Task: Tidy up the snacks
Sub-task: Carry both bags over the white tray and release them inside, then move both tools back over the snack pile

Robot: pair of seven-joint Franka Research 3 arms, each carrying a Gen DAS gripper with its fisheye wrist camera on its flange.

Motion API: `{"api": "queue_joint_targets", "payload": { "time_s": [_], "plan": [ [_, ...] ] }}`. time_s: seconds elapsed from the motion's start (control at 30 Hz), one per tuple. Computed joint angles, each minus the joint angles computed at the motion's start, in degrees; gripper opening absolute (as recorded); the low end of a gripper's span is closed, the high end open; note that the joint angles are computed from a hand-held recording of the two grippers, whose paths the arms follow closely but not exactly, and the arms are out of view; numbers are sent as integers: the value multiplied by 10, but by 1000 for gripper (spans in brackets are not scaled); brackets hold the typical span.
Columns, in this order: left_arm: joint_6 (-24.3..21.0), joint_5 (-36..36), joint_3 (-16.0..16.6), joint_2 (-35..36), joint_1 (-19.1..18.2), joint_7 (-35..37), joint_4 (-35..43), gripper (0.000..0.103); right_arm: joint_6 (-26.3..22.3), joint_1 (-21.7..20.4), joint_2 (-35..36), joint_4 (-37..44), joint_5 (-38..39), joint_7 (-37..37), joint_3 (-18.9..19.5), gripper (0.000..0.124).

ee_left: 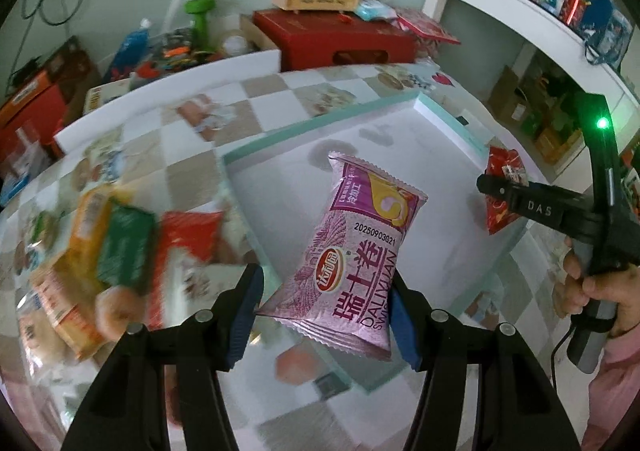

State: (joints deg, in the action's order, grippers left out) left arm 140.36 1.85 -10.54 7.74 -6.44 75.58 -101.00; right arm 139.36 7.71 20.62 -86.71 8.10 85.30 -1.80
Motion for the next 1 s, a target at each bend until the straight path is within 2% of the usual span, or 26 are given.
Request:
{"api": "queue_joint_targets", "payload": {
  "time_s": [0.17, 0.27, 0.37, 0.57, 0.6, 0.63, 0.67, 0.8, 1.0],
  "plan": [
    [-13, 16, -6, 51, -12, -7, 52, 62, -28, -5, 36, 49, -18, 12, -11, 45],
    [-25, 31, -5, 68, -18, -18, 72, 69, -42, -6, 54, 74, -21, 17, -13, 46],
    [-20, 20, -10, 65, -13, -12, 67, 69, -47, -7, 60, 83, -25, 10, -10, 46],
    [-7, 17, -6, 42, -9, -29, 39, 70, -44, 5, 53, 78, -45, 7, -12, 56],
    [-3, 15, -5, 35, -8, -32, 30, 81, -41, 7, 50, 75, -45, 8, -12, 66],
    [0, 17, -3, 30, -7, -37, 24, 95, -36, 8, 46, 70, -46, 9, -11, 81],
    [8, 23, -1, 23, -8, -44, 15, 98, -30, 10, 42, 63, -47, 10, -11, 86],
    [27, 69, 10, -3, -9, -82, -19, 99, -12, 18, 24, 38, -58, 10, -11, 103],
    [52, 119, 20, -43, 2, -135, -67, 103, 11, 24, -6, -3, -46, 26, -3, 103]
  ]
}}
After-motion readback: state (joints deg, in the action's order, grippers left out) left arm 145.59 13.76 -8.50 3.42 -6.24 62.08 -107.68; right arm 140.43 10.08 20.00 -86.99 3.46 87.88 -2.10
